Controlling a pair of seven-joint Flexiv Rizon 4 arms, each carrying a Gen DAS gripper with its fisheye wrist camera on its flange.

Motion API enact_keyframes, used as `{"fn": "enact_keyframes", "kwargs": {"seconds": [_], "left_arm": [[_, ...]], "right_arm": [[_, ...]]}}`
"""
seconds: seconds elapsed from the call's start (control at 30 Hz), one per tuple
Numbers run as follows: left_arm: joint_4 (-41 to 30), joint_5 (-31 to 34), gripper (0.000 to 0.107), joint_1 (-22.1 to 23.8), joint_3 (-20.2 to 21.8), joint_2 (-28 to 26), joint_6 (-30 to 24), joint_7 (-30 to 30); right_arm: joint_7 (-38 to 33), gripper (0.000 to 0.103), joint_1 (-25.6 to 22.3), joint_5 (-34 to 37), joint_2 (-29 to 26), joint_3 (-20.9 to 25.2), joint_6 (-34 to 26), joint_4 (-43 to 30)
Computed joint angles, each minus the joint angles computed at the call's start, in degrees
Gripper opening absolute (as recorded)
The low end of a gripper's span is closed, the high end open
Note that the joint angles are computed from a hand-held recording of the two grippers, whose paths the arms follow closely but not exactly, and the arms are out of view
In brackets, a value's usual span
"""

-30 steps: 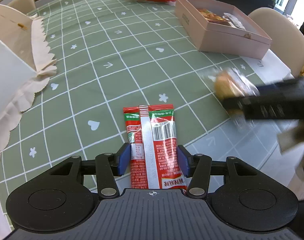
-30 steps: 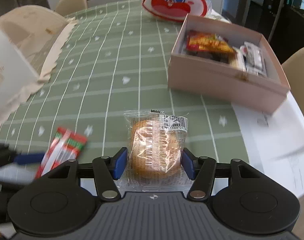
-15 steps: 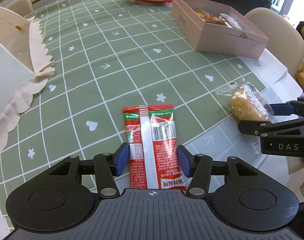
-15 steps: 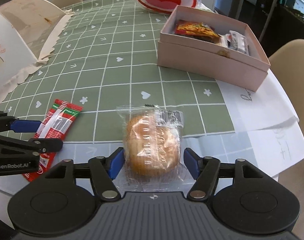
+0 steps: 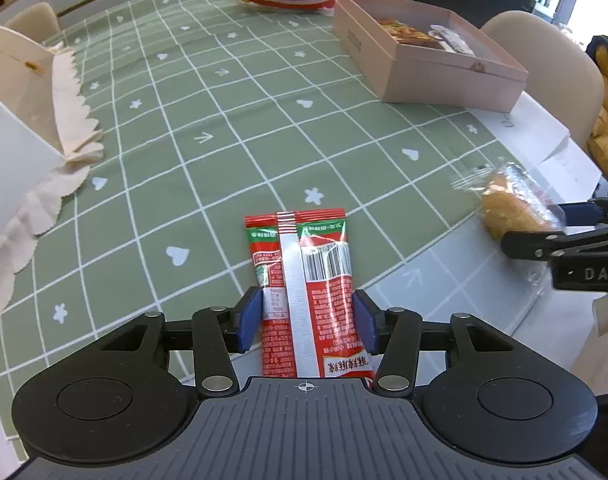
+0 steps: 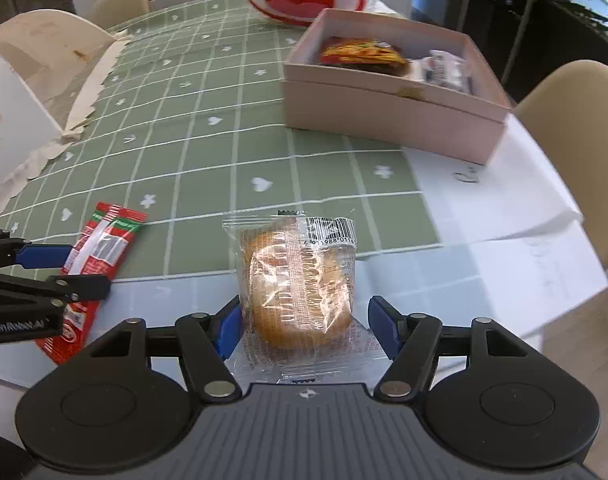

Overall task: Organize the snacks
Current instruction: 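Lift the sausage stick with the left tool while right tool lifts the bread, then drop sausage stick into pink box with left tool while right tool drops bread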

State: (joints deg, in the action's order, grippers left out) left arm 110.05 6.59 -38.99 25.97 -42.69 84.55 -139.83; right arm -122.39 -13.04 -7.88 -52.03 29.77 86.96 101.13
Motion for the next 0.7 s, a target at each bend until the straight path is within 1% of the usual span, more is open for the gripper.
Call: {"fn": "enact_keyframes", "kwargs": {"seconds": [0.13,0.2,0.3,0.37,0.4,0.47,0.53,0.57,0.6,0.67,0.7], "left_arm": [[-0.21,0.06,0.051,2.60,-3.10,0.44,2.31,3.12],[-1.02,-0.17,0.050,2.37,-3.04,0.49,2.51,4.71],[-2.77,-0.23,0.050,2.61,-2.75,1.19,4.49,7.63],[-4.64,-0.33,0.050,2.60,-1.79,1.47,6.69,9.87],[-5.53,-0.68,0.050,3.88,-2.53,1.74,8.73,11.26],[-7.99,-1.44,0.050,8.57,-5.97,2.48,13.09,14.42],[-12.36,-2.54,0.050,11.47,-7.44,2.01,14.49,17.41],[-15.04,-3.47,0.050,12.58,-7.94,1.20,14.67,18.59],[-18.24,-4.31,0.050,14.52,-9.31,0.10,14.70,20.10],[-24.71,-6.59,0.050,17.71,-12.07,-2.82,13.08,22.77],[-28.45,-8.12,0.050,19.29,-13.70,-4.82,11.30,24.01]], "right_arm": [[-0.40,0.066,-2.19,0.53,0.71,0.90,0.08,-0.62],[-1.00,0.066,-4.18,0.97,1.04,2.43,0.13,-1.22],[-2.61,0.066,-9.37,2.58,1.28,7.72,-0.80,-2.75],[-3.98,0.066,-12.27,4.03,1.40,11.02,0.63,-3.61],[-4.65,0.066,-13.57,4.40,1.23,12.64,1.92,-4.21],[-5.23,0.066,-15.62,4.19,0.78,15.44,4.36,-5.16],[-4.82,0.066,-17.19,2.85,-0.06,17.79,5.86,-6.34],[-4.15,0.066,-17.53,2.27,-0.35,18.48,6.60,-7.11],[-3.42,0.066,-17.78,1.73,-0.69,18.97,7.22,-7.69],[-1.99,0.066,-18.47,0.61,-1.43,20.01,8.11,-8.60],[-1.30,0.066,-18.62,-0.01,-1.69,20.10,8.42,-8.93]]}}
